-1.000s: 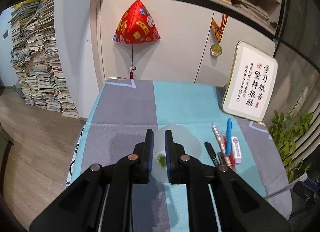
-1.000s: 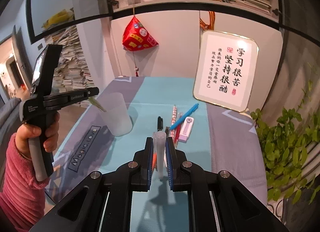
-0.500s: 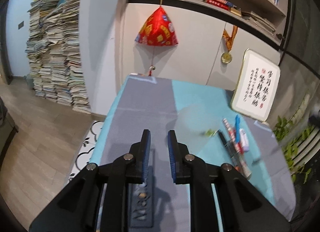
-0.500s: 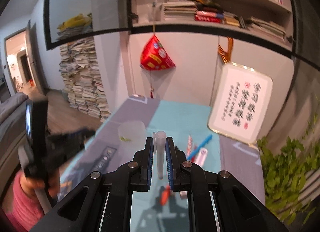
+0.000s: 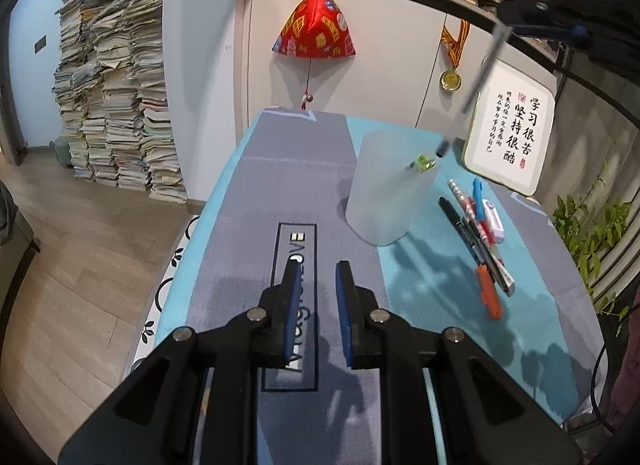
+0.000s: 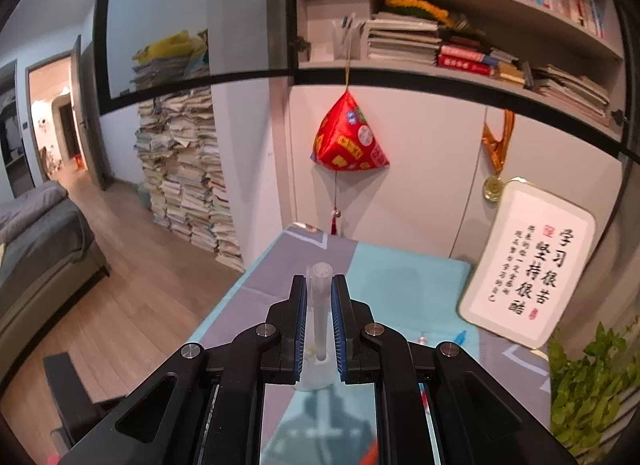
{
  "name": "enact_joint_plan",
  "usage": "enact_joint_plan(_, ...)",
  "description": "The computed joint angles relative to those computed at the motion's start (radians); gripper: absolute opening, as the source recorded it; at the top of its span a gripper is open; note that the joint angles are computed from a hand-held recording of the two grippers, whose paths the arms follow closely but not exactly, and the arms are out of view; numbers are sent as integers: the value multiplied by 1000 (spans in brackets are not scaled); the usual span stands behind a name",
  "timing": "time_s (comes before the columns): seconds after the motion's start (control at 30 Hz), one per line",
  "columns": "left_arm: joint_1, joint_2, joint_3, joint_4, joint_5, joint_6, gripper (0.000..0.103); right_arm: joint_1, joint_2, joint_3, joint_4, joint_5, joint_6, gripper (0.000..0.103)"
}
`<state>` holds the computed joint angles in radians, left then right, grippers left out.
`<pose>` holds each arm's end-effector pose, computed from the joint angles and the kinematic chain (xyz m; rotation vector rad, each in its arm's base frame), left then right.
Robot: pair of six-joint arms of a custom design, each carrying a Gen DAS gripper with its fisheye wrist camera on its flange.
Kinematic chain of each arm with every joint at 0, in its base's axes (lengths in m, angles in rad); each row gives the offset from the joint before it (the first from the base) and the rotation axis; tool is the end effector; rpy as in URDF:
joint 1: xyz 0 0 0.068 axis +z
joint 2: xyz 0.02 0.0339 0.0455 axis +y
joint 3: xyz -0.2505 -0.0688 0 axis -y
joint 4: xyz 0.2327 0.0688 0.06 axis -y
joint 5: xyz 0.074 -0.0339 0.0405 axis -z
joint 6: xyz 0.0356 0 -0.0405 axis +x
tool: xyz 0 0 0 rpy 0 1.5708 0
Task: Organize stationery
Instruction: 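Lower the light-green pen into the cup and open the left tool, then lower the clear pen into the cup and open the right tool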
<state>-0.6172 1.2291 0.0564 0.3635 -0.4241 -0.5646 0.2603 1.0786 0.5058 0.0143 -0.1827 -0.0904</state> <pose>0.1349 -0.0778 0.0812 -0.1368 2.2891 -0.1011 0.2130 0.0634 0.2008 -0.4782 2.0788 0.2946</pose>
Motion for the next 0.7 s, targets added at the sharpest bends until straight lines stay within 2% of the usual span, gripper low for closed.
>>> enact_joint_plan(0.47,29,104,-11,116,30,22,15,32,262,26,131,26,26,13)
enact_joint_plan(0.7,18,124,-9,123,29,19,15,47,352,35,156,45,29,13)
